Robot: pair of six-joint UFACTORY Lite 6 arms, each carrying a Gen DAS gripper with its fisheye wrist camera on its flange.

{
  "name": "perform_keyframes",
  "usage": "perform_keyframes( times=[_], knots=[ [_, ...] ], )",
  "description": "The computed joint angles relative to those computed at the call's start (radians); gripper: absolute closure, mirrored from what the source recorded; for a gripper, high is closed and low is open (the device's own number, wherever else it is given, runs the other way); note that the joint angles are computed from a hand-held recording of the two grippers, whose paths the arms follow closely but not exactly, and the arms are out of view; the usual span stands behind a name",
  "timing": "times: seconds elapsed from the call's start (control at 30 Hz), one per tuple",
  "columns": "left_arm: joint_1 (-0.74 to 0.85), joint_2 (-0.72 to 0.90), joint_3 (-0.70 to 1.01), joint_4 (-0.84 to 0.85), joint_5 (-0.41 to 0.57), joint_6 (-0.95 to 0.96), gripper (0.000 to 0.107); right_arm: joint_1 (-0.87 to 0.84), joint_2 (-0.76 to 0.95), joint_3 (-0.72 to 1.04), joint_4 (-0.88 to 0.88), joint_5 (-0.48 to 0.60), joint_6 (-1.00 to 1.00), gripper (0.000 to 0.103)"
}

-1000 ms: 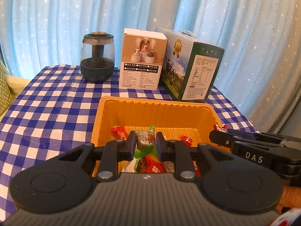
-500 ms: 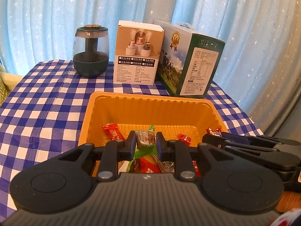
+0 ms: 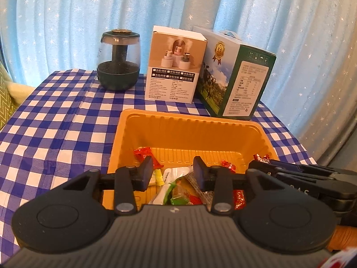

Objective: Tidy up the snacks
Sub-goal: 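Lower both tools into the tray and open them to release the candies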

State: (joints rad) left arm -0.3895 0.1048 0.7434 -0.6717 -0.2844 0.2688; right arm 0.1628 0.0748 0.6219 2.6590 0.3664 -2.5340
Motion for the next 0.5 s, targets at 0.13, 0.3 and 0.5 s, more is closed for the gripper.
perform_keyframes(
  times=[0.13,0.3,0.5],
  knots=[
    [0.004,-0.005,-0.005,0.018,0.001,-0.01,0.071,0.003,-0.003,-0.004,0.012,0.01,-0.005,0.067],
    [0.002,-0.009,-0.007,-0.007,-0.001,0.014,0.071,0.001,-0.009,-0.007,0.015,0.02,-0.002,0.067],
    [0.001,-0.008,-0.003,-0.048,-0.002,0.053,0.07,0.0,-0.006,-0.003,-0.004,0.028,0.022,0.067]
  ],
)
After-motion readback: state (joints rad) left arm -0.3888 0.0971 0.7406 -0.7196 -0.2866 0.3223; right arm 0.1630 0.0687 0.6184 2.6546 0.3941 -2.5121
